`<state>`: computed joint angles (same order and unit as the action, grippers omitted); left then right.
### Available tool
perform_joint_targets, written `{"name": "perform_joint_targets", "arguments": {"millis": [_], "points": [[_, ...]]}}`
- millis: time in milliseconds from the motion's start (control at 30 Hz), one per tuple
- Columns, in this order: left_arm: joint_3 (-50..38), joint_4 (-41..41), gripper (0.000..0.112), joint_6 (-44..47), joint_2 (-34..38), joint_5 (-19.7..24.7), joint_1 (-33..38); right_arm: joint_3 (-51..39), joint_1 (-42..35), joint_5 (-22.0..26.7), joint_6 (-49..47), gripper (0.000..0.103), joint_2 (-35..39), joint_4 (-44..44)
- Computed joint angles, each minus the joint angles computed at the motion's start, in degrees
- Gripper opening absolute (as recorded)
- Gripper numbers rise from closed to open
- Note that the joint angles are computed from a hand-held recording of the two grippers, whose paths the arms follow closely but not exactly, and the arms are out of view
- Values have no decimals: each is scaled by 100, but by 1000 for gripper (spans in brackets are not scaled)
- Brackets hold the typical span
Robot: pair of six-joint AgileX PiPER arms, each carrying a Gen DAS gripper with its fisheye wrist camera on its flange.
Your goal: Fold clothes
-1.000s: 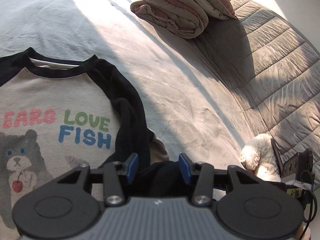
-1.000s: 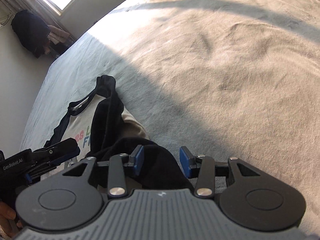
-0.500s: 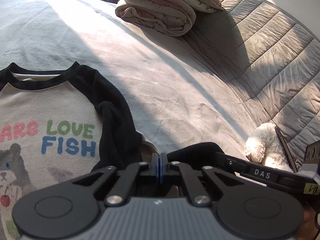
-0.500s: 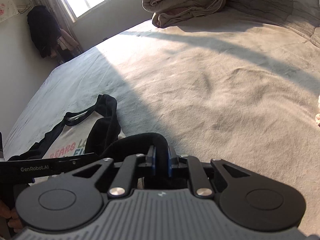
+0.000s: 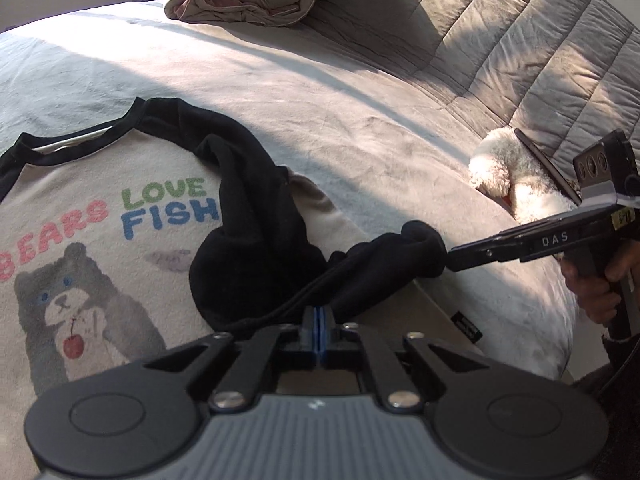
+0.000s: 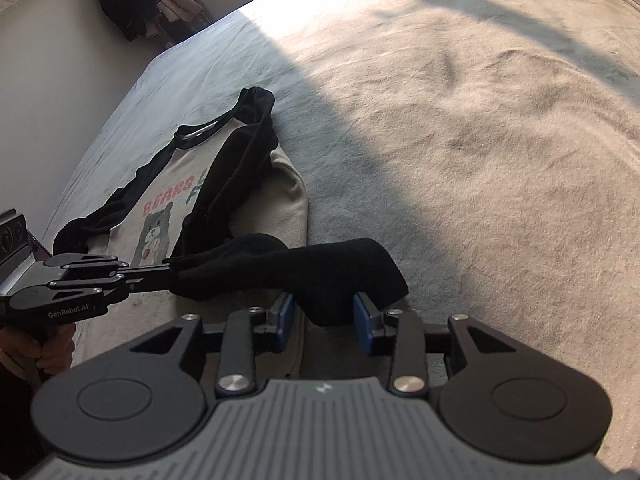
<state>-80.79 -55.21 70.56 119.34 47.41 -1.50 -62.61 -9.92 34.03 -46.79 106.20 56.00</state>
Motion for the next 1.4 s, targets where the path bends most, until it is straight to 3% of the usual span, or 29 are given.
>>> {"name": "perform_joint_targets", "arguments": {"millis": [167,267,367,633,733,867,967,1067,1400], "points": [[153,52,2,432,-92,512,235,91,-293,111,-67,39,-93,232],[125,-327,10,570,-108,829,332,109,-353,69,-27,39,-116,363],[122,-632,22,614,-117,819,248,45,-311,26,129,39,-57,278],[151,-479,35,498,-42,355,-360,-146,-146,8,176,39,389,368],[186,-314,35,460,-57,454,-431,20,-306,275,-872,39,488,1290],[333,76,35,497,-168,641,-451,316,-707,1136,-1967,39,404,1887],[531,319,35,537,-280,639,-450,552,-900,1614,-2488,39,249,1731],[782,275,38,615,-424,594,-371,827,-895,1736,-2737,39,46,1299],[1072,-1061,46,922,-754,341,-268,1479,-1300,2005,-3251,39,-536,755]]}}
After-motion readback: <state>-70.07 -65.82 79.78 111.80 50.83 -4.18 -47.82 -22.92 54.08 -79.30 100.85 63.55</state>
